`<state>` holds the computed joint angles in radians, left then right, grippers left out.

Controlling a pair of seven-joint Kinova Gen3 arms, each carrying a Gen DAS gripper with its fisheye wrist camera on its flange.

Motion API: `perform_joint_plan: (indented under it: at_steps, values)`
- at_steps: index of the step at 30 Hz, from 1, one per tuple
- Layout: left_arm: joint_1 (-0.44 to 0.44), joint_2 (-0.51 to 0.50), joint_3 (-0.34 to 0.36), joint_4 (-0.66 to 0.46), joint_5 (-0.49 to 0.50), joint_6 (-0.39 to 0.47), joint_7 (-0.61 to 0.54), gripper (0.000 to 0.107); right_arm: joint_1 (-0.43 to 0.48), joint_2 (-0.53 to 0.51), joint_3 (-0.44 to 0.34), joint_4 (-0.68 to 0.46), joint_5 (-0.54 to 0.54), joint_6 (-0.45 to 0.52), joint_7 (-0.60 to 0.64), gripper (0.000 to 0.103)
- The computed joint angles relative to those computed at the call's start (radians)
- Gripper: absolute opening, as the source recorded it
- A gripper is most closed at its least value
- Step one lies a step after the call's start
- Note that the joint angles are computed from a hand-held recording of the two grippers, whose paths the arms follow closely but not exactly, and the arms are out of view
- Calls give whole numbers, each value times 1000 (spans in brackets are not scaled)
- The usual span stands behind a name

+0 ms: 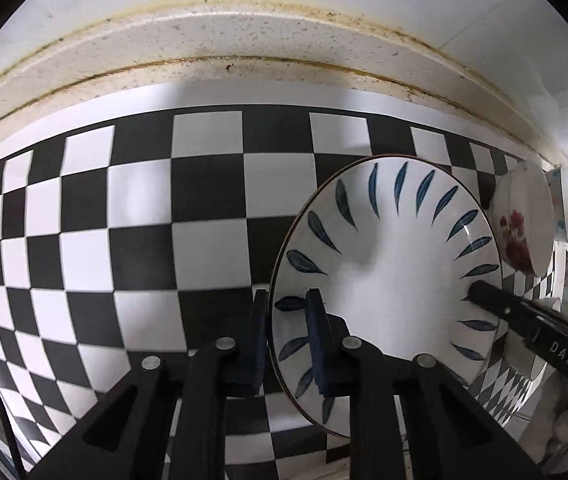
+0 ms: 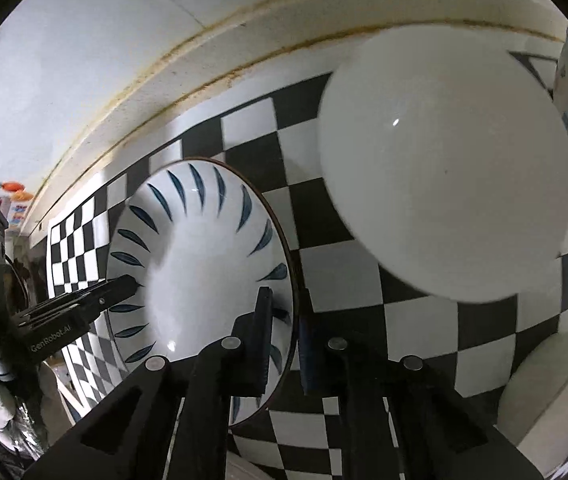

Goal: Organize plates and bowls
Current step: 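Carry the blue-striped plate onto the plate stack with both tools and open them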

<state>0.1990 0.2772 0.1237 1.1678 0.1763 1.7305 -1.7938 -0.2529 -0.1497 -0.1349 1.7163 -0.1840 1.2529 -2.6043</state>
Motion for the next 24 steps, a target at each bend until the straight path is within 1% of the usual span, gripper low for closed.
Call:
perform_joint_plan:
  at_steps: [4,7,10,15,18,22,24]
  values:
    - [-20,-64,-5,22,26,13,-6,16,-16,-15,-22,-45,28,39,-14,12]
    - [-51,-100,-15,-6,48,51,-33,16,-25,-36,-40,-85,42,71,-35,12]
    - [-74,-146,-24,-16,69,69,-53,16,-40,-51,-72,-134,72,110,-68,12]
    - [-117,-196,-42,-63,122,141,-69,16,-60,-95,-123,-191,101,160,-130,12]
    - [-155,-227,-66,-95,158,196,-114,16,-70,-117,-165,-229,119,196,-174,12]
    - [-188,-273,-90,-80,189,224,-154,16,-87,-133,-239,-277,141,232,-247,12]
    - [-203,-297,-105,-73,195,248,-183,16,-96,-144,-272,-284,145,242,-283,12]
